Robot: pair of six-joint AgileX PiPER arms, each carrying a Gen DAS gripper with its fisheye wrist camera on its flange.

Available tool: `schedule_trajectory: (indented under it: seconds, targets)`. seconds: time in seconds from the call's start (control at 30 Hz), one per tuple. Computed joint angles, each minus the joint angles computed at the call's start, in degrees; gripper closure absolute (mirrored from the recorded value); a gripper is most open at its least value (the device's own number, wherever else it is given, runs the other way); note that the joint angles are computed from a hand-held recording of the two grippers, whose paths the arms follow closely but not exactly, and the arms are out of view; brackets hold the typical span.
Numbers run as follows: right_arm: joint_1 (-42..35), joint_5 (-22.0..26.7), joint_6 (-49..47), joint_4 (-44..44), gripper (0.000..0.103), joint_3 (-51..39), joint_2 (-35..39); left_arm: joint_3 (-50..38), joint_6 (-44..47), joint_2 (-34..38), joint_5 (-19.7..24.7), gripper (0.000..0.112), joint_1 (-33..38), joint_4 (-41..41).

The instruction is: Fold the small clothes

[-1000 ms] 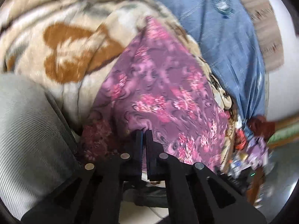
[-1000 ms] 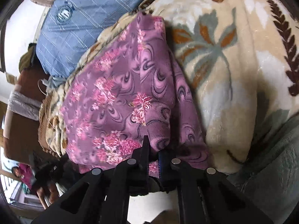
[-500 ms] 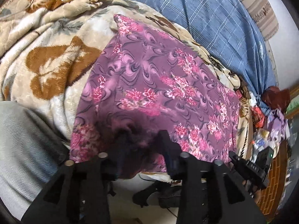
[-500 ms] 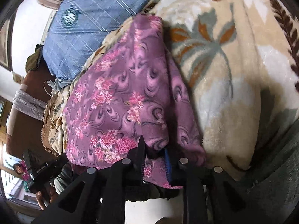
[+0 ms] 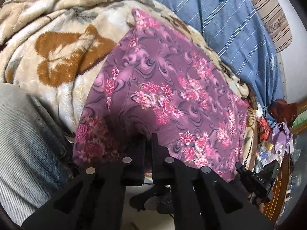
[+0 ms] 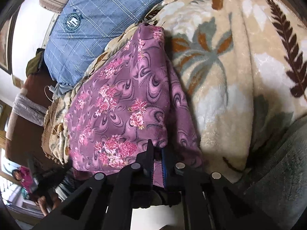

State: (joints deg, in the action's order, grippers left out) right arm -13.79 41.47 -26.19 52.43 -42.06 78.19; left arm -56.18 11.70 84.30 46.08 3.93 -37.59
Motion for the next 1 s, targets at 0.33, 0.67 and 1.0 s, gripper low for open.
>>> schedule_trajectory:
  seconds: [0.33, 0.67, 1.0]
  targets:
    - [-1.82, 1.45, -2.06, 1.18, 0.065, -0.05, -2.66, -1.52, 0.73, -3.33, 3.94, 0.08, -0.94, 2.84]
    - [-5.14, 6.44, -1.35, 0.39, 0.032, -15.17, 1.1, -13.03, -1.92, -2.74, 3.63, 0.053, -2.25, 7.94]
    - [-1.02, 15.43, 11.34, -10.04, 0.032, -49.81, 28.51, -47.04, -11.46, 27.74, 12.47, 0.05, 3.49, 11.08]
